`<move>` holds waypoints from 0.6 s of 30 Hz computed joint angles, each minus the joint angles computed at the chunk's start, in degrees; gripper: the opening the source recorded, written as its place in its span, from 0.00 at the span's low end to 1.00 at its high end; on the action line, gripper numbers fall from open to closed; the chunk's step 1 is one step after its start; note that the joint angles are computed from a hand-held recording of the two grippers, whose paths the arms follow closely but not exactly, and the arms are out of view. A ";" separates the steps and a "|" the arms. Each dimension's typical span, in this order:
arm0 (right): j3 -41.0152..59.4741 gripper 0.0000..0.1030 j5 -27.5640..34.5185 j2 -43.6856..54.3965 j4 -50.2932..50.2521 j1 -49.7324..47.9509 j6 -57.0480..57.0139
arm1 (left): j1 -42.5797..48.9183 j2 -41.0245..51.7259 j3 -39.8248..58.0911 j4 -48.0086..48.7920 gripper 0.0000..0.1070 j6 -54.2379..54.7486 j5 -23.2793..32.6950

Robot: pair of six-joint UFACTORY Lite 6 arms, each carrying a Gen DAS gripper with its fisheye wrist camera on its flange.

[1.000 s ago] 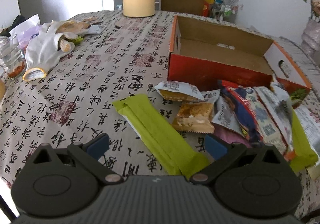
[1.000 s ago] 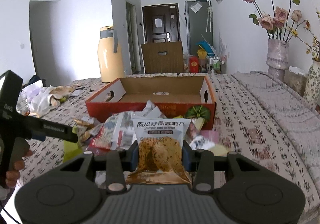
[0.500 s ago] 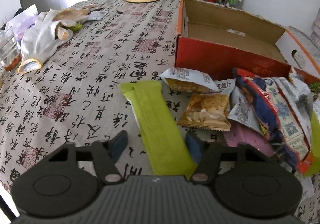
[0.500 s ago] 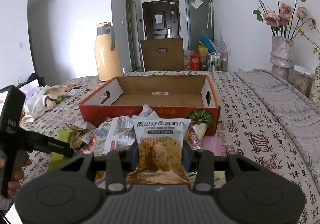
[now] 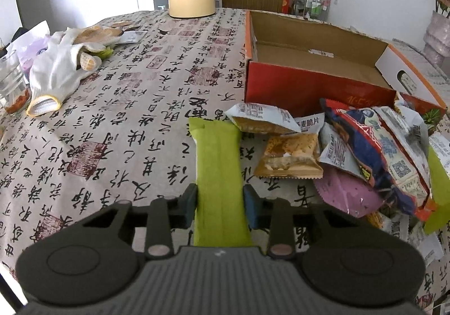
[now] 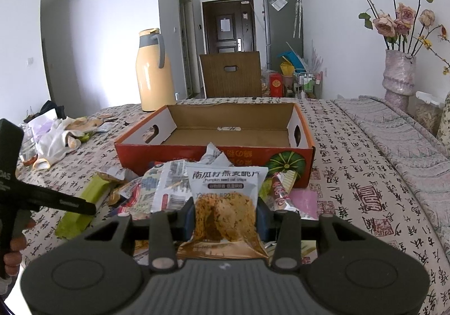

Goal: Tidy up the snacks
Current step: 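Carry the green bar over the box with the left tool while the right tool carries the crisps bag there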

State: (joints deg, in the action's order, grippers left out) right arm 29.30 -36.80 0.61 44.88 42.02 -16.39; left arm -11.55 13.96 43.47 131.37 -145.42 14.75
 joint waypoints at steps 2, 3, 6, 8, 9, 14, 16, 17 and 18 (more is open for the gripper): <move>0.23 0.40 0.01 0.13 0.81 0.36 -0.52 | 0.40 -0.76 -0.90 1.79 0.33 -1.74 0.17; 0.24 0.40 0.05 0.13 0.93 0.40 -0.58 | 0.66 -1.11 -1.32 2.87 0.33 -2.69 0.13; 0.15 0.40 -0.02 0.02 1.43 0.75 -0.82 | 1.27 -2.65 -2.92 5.44 0.33 -4.71 0.08; 0.15 0.40 -0.02 0.02 1.43 0.75 -0.82 | 1.70 -4.20 -4.41 8.11 0.33 -6.91 0.24; 0.14 0.40 -0.07 0.04 1.79 0.95 -1.00 | 1.73 -5.20 -5.20 8.63 0.33 -7.33 0.44; -0.29 0.40 -0.78 -0.42 3.42 2.29 -1.84 | 2.27 -10.78 -8.75 10.89 0.33 -8.72 0.83; -0.26 0.40 -0.88 -0.63 3.96 2.57 -2.39 | 2.46 -12.96 -9.79 11.06 0.33 -8.53 0.67; -0.25 0.40 -0.92 -0.76 4.28 2.73 -2.69 | 2.44 -14.13 -10.23 10.77 0.33 -8.04 0.51; -0.28 0.40 -0.95 -0.92 4.51 2.81 -2.94 | 2.41 -15.03 -10.42 10.37 0.33 -7.42 0.30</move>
State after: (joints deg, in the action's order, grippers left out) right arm 29.02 -37.75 -0.31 49.39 44.83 -19.34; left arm -9.14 -1.07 33.05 141.74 -152.84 15.05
